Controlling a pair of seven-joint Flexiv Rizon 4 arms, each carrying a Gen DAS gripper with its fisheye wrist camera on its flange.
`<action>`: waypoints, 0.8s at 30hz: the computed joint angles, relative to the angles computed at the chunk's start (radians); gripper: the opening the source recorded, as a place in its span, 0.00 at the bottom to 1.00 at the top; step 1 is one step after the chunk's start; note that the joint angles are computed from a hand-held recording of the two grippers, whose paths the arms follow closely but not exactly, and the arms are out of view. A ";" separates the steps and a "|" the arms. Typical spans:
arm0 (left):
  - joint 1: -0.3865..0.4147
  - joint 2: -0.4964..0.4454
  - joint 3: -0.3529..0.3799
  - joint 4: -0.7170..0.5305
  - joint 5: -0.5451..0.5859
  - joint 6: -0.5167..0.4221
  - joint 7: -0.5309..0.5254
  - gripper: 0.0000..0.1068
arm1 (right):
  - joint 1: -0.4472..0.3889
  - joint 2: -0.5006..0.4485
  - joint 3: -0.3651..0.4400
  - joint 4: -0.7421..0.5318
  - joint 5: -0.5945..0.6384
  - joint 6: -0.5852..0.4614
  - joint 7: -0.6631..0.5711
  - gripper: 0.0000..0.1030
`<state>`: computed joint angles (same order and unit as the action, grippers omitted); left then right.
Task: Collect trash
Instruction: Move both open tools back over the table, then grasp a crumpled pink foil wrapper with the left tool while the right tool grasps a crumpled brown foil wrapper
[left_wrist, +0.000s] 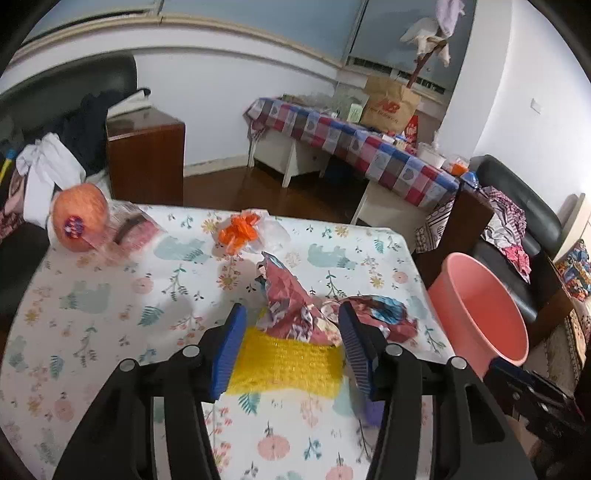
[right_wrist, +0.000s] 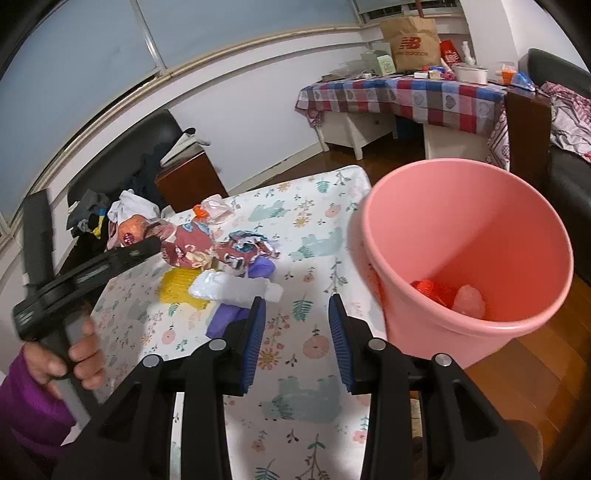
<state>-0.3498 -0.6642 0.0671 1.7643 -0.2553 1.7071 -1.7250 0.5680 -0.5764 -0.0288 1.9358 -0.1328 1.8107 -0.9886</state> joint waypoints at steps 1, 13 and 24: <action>0.003 -0.009 -0.002 -0.015 -0.005 -0.018 0.000 0.47 | -0.017 -0.003 0.019 -0.008 -0.009 -0.004 -0.003 0.35; 0.112 -0.009 -0.135 0.027 0.044 0.048 0.063 0.03 | -0.175 -0.114 0.221 -0.225 -0.132 -0.131 -0.038 0.35; 0.240 0.057 -0.258 0.164 0.079 0.152 0.045 0.03 | -0.123 -0.193 0.167 -0.408 -0.145 -0.268 -0.051 0.35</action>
